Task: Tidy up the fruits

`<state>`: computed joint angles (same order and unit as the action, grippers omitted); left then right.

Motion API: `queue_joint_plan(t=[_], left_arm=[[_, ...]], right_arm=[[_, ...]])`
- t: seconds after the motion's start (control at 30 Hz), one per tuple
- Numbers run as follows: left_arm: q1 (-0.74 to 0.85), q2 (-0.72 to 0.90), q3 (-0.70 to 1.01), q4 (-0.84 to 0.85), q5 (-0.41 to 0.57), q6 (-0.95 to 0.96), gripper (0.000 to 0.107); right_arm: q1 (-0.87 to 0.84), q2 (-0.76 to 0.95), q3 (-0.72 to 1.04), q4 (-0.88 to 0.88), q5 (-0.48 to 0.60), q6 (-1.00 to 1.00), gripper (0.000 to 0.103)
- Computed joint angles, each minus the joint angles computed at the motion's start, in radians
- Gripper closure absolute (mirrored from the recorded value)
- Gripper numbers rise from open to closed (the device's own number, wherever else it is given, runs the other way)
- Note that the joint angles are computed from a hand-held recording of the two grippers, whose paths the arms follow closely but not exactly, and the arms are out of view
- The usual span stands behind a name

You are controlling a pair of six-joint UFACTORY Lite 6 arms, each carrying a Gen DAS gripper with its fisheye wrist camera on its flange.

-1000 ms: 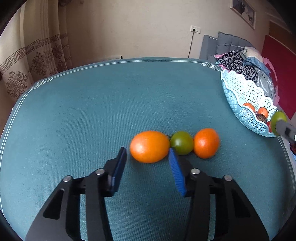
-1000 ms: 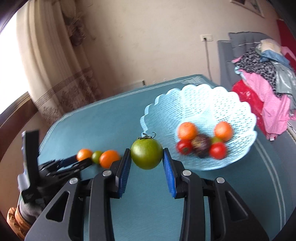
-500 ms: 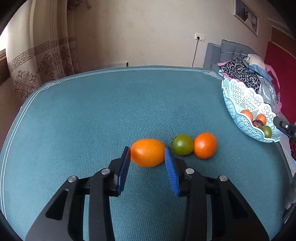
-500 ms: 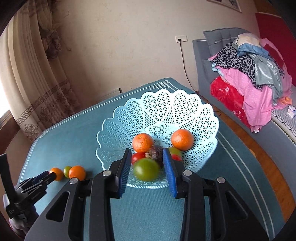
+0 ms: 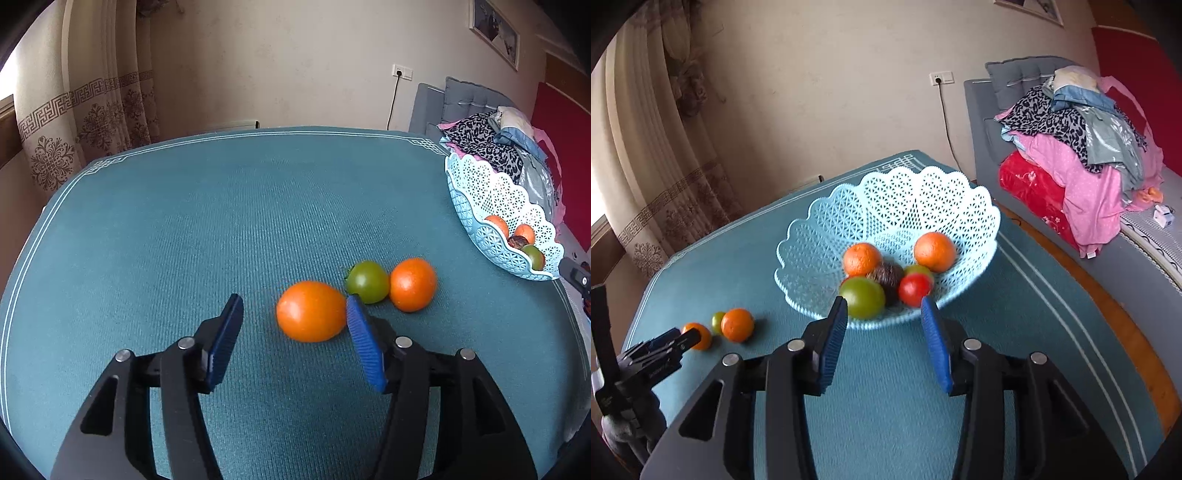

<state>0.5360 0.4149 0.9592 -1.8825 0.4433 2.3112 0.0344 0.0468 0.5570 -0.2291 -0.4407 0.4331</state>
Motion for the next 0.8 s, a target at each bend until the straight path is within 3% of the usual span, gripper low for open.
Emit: queue_joint_plan(t=[0.13, 0.27, 0.8], left_arm=[[-0.016, 0.011, 0.011, 0.031, -0.006, -0.023, 0.047], [-0.030, -0.027, -0.028, 0.006, -0.006, 0.018, 0.067], [-0.160, -0.277, -0.176, -0.108, -0.049, 0.045, 0.072]], right_arm=[[0.017, -0.022, -0.045, 0.037, -0.017, -0.038, 0.061], [0.007, -0.025, -0.084, 0.016, -0.033, -0.031, 0.061], [-0.074, 0.012, -0.148, -0.158, -0.117, 0.088, 0.061]])
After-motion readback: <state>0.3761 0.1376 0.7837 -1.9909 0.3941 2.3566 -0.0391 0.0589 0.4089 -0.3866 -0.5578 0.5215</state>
